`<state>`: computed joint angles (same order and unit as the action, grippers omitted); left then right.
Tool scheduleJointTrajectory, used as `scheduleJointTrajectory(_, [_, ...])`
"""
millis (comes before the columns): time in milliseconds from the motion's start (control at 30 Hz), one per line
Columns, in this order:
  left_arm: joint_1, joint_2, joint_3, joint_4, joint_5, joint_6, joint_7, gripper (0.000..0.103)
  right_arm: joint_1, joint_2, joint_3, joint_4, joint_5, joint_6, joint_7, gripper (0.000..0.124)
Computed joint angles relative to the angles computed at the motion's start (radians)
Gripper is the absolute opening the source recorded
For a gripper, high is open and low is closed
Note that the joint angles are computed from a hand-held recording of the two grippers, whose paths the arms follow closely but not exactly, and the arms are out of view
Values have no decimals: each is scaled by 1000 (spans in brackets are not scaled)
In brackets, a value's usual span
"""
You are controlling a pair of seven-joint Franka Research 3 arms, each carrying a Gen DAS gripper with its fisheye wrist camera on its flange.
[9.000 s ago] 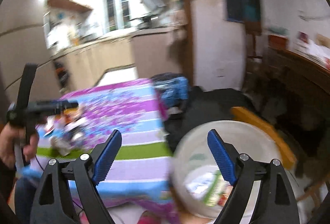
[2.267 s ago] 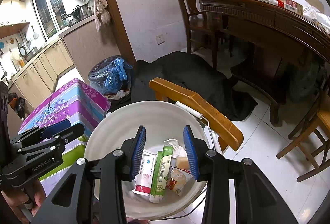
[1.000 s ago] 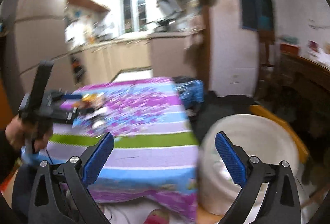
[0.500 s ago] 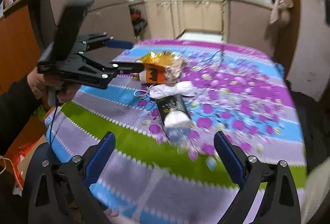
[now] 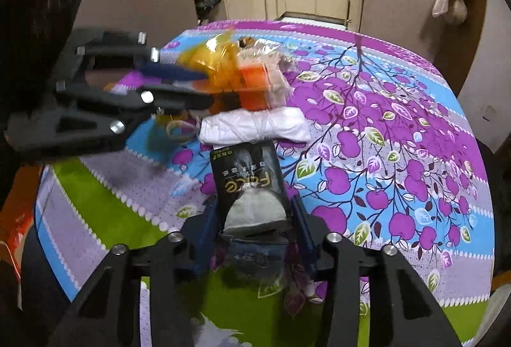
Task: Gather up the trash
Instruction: 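Grasp the black-and-white bottle with the right tool, then grasp the yellow bread wrapper with left tool while right tool holds the bottle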
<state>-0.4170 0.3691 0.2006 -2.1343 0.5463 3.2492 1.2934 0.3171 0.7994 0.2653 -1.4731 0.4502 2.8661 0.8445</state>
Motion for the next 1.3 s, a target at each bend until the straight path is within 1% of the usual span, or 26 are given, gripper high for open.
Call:
scheduleJointTrajectory(100, [-55,-26,54,-48,-31,37,-41,13,-54,-57,67,-100,62,78,-44,38])
scheduleJointTrajectory(200, [-171,-65,161,-128,-103,86,-45,10,-114,-105,140,-193,129,146,-88,37])
scheduleJointTrajectory(233, [-172,-86,159,-160,-117,109,-52,10,-141,-119,172,-227,157,173,-105,37])
scheduleJointTrajectory(267, [-139,-101,126,-181,-121,129,-57,9,-164,-133,201,-259,183,198,-119,37])
scheduleJointTrajectory(300, [-139,-121,122,-212,-144,153,-53,7,-194,-142,238,-288,208,222,-136,37])
scheduleJointTrajectory(367, [-104,-153,82,-255,-166,190,-62,7,-248,-150,304,-334,243,266,-168,37])
scheduleJointTrajectory(467, [-138,-187,93,-315,-277,253,-4,3,-307,-144,380,-374,256,318,-180,37])
scheduleJointTrajectory(500, [-127,-196,80,-326,-291,269,-3,3,-326,-145,403,-387,252,333,-176,37])
scheduleJointTrajectory(567, [-39,-208,20,-339,-228,309,-91,2,-346,-143,430,-402,234,357,-162,37])
scheduleJointTrajectory(633, [-6,-212,-5,-345,-247,310,-112,1,-352,-149,436,-412,212,361,-141,37])
scheduleJointTrajectory(700, [88,-209,-65,-339,-142,305,-207,1,-359,-154,439,-424,191,368,-118,37])
scheduleJointTrajectory(733, [159,-202,-107,-338,-44,317,-295,1,-366,-155,445,-430,181,372,-108,37])
scheduleJointTrajectory(800, [240,-200,-150,-352,44,346,-375,3,-371,-162,445,-445,161,385,-85,37])
scheduleJointTrajectory(833, [282,-196,-174,-358,80,356,-415,6,-381,-165,451,-456,153,390,-73,37])
scheduleJointTrajectory(867, [288,-201,-184,-372,45,354,-397,20,-388,-167,454,-463,144,392,-61,37])
scheduleJointTrajectory(900, [260,-215,-174,-402,-59,359,-330,47,-388,-168,450,-467,135,397,-47,37])
scheduleJointTrajectory(933, [218,-226,-160,-432,-189,382,-253,60,-383,-169,441,-468,126,397,-31,37])
scheduleJointTrajectory(967, [175,-232,-156,-462,-342,423,-178,82,-385,-166,439,-468,118,397,-16,37])
scheduleJointTrajectory(1000, [155,-231,-162,-480,-430,463,-158,90,-381,-162,431,-466,110,400,1,37])
scheduleJointTrajectory(1033, [170,-223,-187,-488,-449,490,-202,91,-382,-159,430,-467,101,401,14,37])
scheduleJointTrajectory(1067, [178,-216,-206,-487,-457,496,-219,93,-385,-154,430,-466,90,399,26,37])
scheduleJointTrajectory(1100, [174,-207,-220,-481,-489,494,-200,95,-381,-152,423,-467,79,397,40,37])
scheduleJointTrajectory(1133, [152,-194,-229,-463,-552,473,-139,95,-375,-151,416,-468,68,394,52,37])
scheduleJointTrajectory(1167, [108,-180,-226,-437,-655,440,-32,95,-369,-150,408,-468,56,390,64,37])
scheduleJointTrajectory(1233, [11,-147,-197,-384,-890,414,167,96,-373,-147,408,-474,30,390,84,38])
scheduleJointTrajectory(1300, [-19,-122,-191,-342,-1017,400,235,96,-387,-143,418,-482,6,395,102,38])
